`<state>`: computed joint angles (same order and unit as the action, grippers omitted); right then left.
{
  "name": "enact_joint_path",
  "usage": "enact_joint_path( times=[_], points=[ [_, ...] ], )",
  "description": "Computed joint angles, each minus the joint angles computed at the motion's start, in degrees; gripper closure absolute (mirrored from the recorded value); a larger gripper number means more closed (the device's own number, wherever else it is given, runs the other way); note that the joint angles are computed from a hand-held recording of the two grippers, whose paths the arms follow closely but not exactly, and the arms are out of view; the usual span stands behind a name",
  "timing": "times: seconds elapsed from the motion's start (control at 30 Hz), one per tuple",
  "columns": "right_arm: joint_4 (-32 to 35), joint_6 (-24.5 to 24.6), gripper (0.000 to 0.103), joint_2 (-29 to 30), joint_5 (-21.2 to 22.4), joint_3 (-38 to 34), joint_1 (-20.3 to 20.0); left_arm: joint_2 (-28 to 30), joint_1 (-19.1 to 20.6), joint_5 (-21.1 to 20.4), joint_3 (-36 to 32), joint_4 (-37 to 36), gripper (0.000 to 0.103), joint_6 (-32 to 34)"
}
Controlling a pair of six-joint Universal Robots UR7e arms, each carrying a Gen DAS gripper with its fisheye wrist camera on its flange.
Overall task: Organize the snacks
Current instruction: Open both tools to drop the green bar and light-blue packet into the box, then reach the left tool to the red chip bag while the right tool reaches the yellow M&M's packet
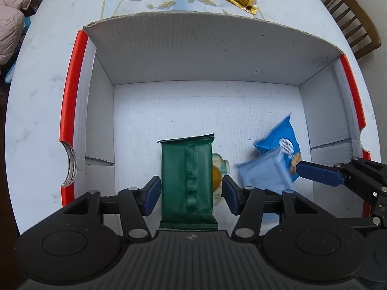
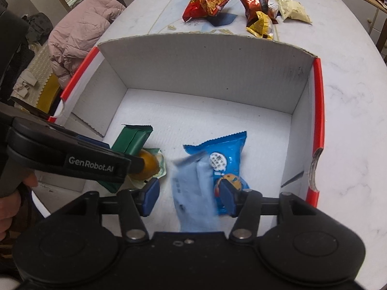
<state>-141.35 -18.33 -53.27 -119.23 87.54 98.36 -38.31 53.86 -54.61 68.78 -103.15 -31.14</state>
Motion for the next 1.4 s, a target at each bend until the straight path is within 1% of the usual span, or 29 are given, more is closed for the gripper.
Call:
enact_joint_path(
  times=[0.03, 0.13, 0.27, 0.4, 0.43, 0.5, 0.63, 0.7, 0.8, 0.97, 1.07, 1.13, 1.2, 1.23, 1.3, 1.4],
  points=[
    [-0.49, -0.24, 0.043, -0.05, -0.06, 0.23, 0.05, -0.14, -0.05, -0.04, 0.21, -0.28, 0.048, 0.11],
    [-1.39, -0.51, 0.042, -0.33, -0.14, 0.8, 0.18, -0.94, -0.19, -0.39, 1.37, -1.92, 0.047, 0.87],
    [-1.59, -0.56, 0.038, -1.2, 1.09, 1.47, 0.2, -1.96, -0.34, -0.74, 2.55, -3.83, 0.04, 1.43],
    [-2.18, -0.93, 0.028, -2.18, 2.32, 2.34, 0.61, -3.09, -0.59, -1.23, 3.7, -5.37, 0.04, 1.88],
    [-2.54, -1.17, 0.024, -2.41, 2.32, 2.57, 0.8, -3.41, -0.7, -1.26, 3.99, -5.77, 0.04, 2.17],
    [-3.47, -1.66, 0.021, -2.96, 2.42, 3.0, 1.22, -3.96, -1.04, -1.11, 4.38, -6.43, 0.04, 2.65],
    [-3.52, -1.4, 0.019, -4.04, 3.7, 2.51, 1.8, -5.04, -1.6, -1.99, 4.8, -8.55, 0.04, 3.21],
    [-3.64, -1.78, 0.018, -4.42, 3.72, 1.92, 2.27, -5.46, -2.01, -2.34, 4.71, -9.85, 0.04, 3.75],
    [-5.36, -3.09, 0.018, -4.87, 3.25, 1.1, 2.97, -5.65, -2.83, -1.75, 4.0, -11.25, 0.04, 4.66],
    [-5.46, -4.89, 0.015, -4.68, 3.5, -2.48, 3.44, -4.78, -3.79, -0.25, 1.05, -13.27, 0.04, 6.55],
    [-6.31, -6.97, 0.01, -3.83, 3.15, -5.27, 3.77, -3.42, -4.1, 1.14, -2.12, -13.81, 0.04, 8.17],
    [-6.69, -8.35, 0.007, -3.03, 2.82, -7.41, 3.94, -2.2, -4.12, 2.14, -4.89, -13.37, 0.039, 8.95],
    [-6.2, -9.14, 0.006, -2.05, 2.71, -10.07, 4.01, -0.93, -4.08, 2.97, -7.75, -13.17, 0.034, 9.56],
    [-5.84, -9.46, 0.005, -1.5, 2.81, -11.46, 3.96, -0.19, -4.03, 3.29, -9.29, -13.12, 0.033, 9.98],
    [-4.78, -9.83, 0.003, -0.33, 3.09, -14.44, 3.74, 1.58, -3.94, 4.01, -13.0, -12.35, 0.033, 10.87],
    [-3.08, -10.74, 0.003, 1.87, 3.11, -19.3, 3.42, 4.78, -3.7, 5.42, -19.39, -10.76, 0.033, 12.26]
  ],
)
